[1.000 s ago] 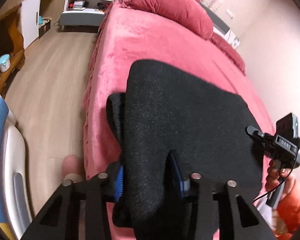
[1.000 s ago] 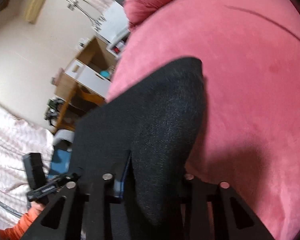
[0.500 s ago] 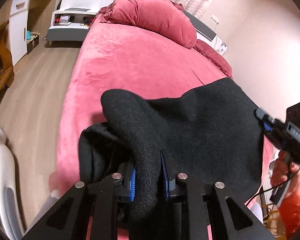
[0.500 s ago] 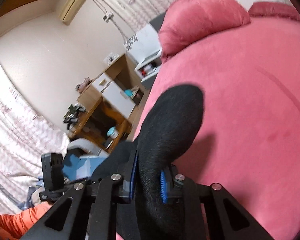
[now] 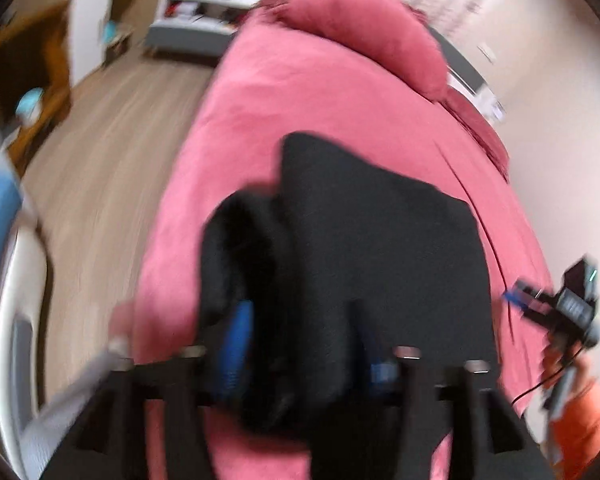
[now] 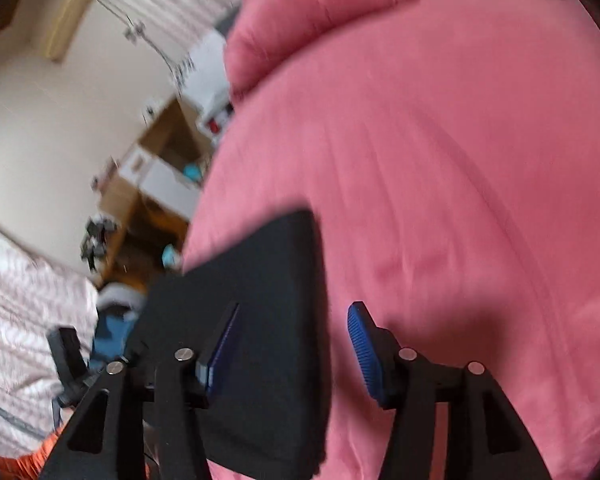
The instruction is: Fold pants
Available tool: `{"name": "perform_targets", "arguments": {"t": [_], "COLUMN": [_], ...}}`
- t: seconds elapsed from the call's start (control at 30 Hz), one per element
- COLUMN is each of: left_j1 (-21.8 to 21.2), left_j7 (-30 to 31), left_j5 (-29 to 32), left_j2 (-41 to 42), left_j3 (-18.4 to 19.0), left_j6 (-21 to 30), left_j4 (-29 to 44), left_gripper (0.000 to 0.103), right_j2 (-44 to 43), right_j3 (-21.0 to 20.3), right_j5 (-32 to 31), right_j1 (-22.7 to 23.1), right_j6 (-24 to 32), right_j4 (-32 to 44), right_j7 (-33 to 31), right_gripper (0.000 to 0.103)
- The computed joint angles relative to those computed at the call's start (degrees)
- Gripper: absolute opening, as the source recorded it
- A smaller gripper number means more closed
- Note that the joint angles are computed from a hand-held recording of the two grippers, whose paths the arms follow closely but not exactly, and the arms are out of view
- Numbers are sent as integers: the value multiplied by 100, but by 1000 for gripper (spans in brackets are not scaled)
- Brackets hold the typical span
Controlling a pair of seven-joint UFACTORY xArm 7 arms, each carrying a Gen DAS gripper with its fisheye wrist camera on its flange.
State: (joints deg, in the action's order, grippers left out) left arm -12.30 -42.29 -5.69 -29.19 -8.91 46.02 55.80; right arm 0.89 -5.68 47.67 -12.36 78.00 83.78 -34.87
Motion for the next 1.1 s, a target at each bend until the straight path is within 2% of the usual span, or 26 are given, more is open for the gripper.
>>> {"name": "perform_targets", "arguments": {"t": [0.1, 0.2, 0.3, 0.37, 0.4, 0.43, 0.47, 0.5, 0.57, 0.6, 0.73, 0.83, 0.93, 1.1], "left_j1": [-30, -97, -332, -268, -241, -228, -336, -205, -88, -153, -273, -249, -300, -583], "left_j7": [-128, -76, 449, 644, 718, 760, 830, 841, 861, 853, 752, 671, 629, 982], "left_j5": [-305, -485, -951, -761, -678, -613, -554, -255, 532, 654, 506, 834, 1058, 1027], "left_j2": [-149, 172, 674, 909, 931, 888, 814, 804, 886, 902, 864, 1118, 1640, 2971], "left_j3": [163, 228, 443, 345, 300, 244, 251, 19, -355, -350, -285, -434, -502, -355], "left_j6": [-121, 110, 313, 318, 224, 42, -212, -226, -12, 4, -338, -479, -868, -967], "left_j4": [-239, -5, 275, 405, 411, 356, 294, 384, 711, 776, 883, 1301, 1892, 3210], "left_gripper": [86, 97, 103, 103, 98, 87, 58, 48, 40, 38, 36, 35, 35, 38], "right_j2": [-33, 134, 313, 291, 249, 201, 109, -8, -394, -536, -1027, -1265, -1161, -513], "right_j3": [61, 101, 189, 260, 284, 305, 333, 348, 378, 355, 171, 36, -173, -388], "right_j5": [-13, 193, 356, 519, 591, 635, 596, 504, 407, 429, 562, 566, 850, 1167], "right_j1": [83, 131, 148, 199, 230, 270, 330, 387, 546, 617, 856, 1016, 1066, 774], "right_j6": [-53, 294, 507, 368, 250, 95, -123, -286, -653, -746, -793, -1055, -1229, -1399], "right_j4": [-396, -418, -350, -464, -572, -653, -745, -815, -1003, -1034, -1020, -971, -630, 150], "right_j7": [-120, -170, -163, -166, -143, -75, -20, -44, -271, -408, -954, -1269, -1407, -1505], "right_gripper": [58, 61, 64, 68, 68, 67, 56, 48, 34, 33, 29, 29, 29, 29]}}
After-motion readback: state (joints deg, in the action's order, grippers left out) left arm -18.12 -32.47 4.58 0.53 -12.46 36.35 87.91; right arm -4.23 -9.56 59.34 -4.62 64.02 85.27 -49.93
